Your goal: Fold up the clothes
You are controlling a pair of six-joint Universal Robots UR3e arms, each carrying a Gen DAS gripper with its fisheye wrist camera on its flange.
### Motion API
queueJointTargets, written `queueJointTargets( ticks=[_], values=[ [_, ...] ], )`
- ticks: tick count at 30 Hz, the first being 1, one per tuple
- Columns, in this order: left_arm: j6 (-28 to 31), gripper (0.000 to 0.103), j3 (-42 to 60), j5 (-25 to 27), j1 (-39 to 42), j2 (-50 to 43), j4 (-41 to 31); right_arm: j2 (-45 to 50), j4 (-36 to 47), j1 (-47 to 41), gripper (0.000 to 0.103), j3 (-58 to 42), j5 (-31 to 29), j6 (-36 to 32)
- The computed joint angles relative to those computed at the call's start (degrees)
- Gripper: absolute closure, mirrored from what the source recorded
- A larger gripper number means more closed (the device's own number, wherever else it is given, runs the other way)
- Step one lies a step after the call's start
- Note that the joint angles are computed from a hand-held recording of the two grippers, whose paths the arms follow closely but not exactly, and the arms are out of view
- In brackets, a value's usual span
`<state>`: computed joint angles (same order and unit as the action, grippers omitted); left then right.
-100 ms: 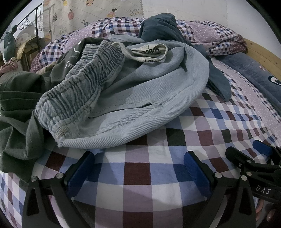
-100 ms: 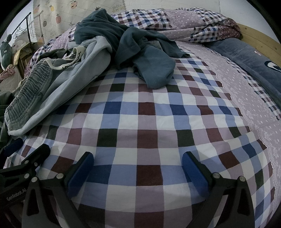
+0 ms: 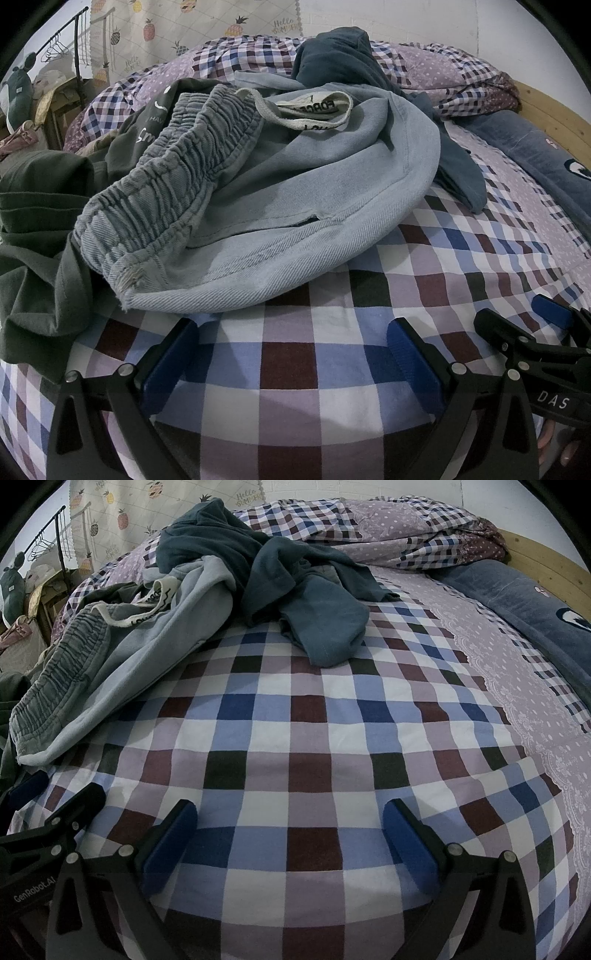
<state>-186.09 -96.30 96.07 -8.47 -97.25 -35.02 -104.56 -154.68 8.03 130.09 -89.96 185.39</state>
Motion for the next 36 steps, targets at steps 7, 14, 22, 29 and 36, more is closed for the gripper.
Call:
queueJointTargets(
  ticks=[7,14,22,29,36],
  values=[
    [0.4,0.0,-1.4,-0.4,0.5,0.2,1.2,0.2,0.2,-0.1,0.0,-0.2,0.0,-0.1],
    [0.5,0.0,-1.0,-0.7,0.8,0.2,0.7,0.2,0.5,0.2,0.0,-0.5,0.0,0.2],
    [0.5,0.0,-1.4,-0.8,0.8,0.5,0.9,0.7,0.1,-0.2,0.0,-0.5,0.3,-0.1],
    [0.6,0.0,-1.7,-0.6,0.8,0.7,1.0,0.4,0.2,-0.5,0.0,-0.4,0.6,-0.2],
    [0.6,0.0,-1.7,-0.6,0.8,1.0,0.7,0.8,-0.2,-0.1,0.0,-0.4,0.3,0.0]
  ],
)
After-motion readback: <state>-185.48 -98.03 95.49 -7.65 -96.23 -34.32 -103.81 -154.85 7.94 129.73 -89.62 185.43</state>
